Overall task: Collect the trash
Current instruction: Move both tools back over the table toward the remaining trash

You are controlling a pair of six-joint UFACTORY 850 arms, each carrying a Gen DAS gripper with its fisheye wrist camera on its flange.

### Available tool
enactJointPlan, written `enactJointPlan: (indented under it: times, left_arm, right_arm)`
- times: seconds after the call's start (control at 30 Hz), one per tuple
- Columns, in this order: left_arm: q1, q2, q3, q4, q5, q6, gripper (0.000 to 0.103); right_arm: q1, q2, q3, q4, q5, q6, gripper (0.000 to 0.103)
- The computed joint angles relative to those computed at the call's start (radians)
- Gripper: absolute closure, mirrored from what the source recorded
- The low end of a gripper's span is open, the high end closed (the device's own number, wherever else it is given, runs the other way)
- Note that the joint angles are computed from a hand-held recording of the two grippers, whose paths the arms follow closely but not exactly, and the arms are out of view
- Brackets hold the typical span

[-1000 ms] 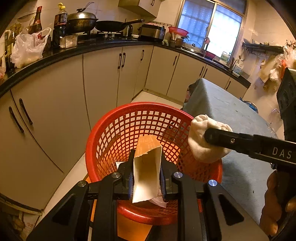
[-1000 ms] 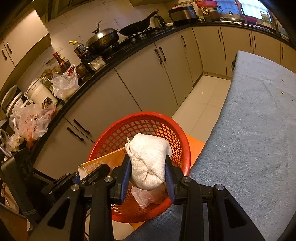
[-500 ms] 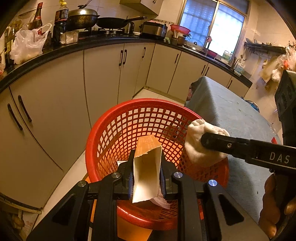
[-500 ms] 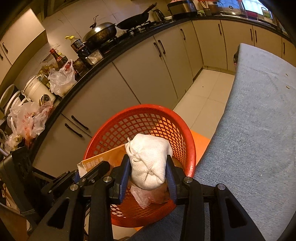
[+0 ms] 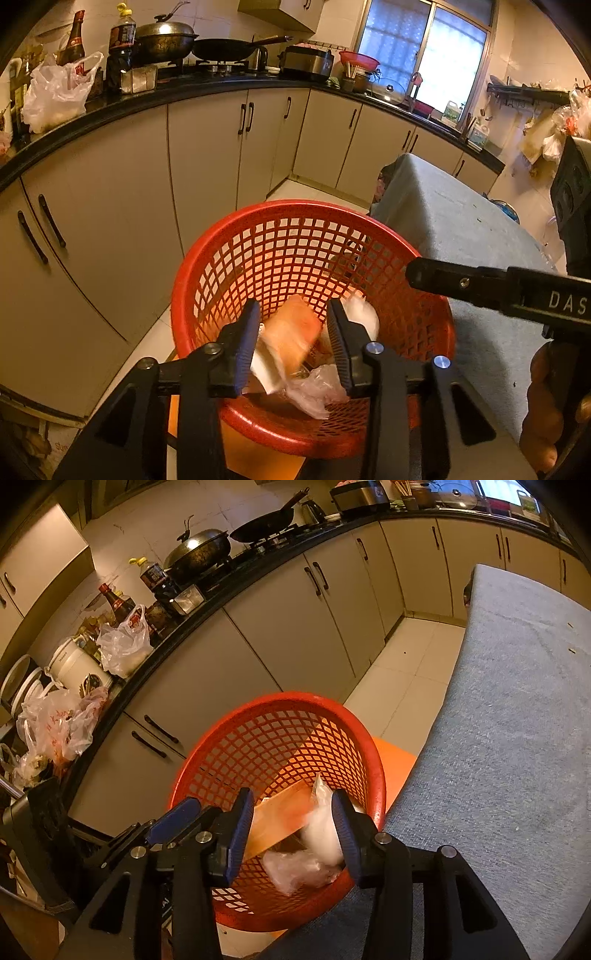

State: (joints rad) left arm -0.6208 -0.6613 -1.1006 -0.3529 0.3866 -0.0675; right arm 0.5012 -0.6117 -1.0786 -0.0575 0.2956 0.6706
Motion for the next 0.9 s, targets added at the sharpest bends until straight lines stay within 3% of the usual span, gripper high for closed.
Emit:
enactJointPlan:
  times: [0.1, 0.5, 0.9]
  left_arm:
    - [-0.004, 0.009, 0.007, -0.019, 0.004, 0.015, 0.066]
    - [-0.074, 0.062, 0.045, -0.373, 0.115, 0.346, 0.045]
    - [-0.159, 0.089, 0.036, -0.565, 0.193, 0.577, 0.041]
  right_arm:
    - [-0.001, 0.02, 0.023, 0.018, 0.023, -0.007, 0.055]
    - [0.005, 0.13, 0.15, 0.205, 0.094, -0.16, 0.053]
    - [-0.009, 0.224, 0.289, 0.214, 0.159, -0.142, 0.051]
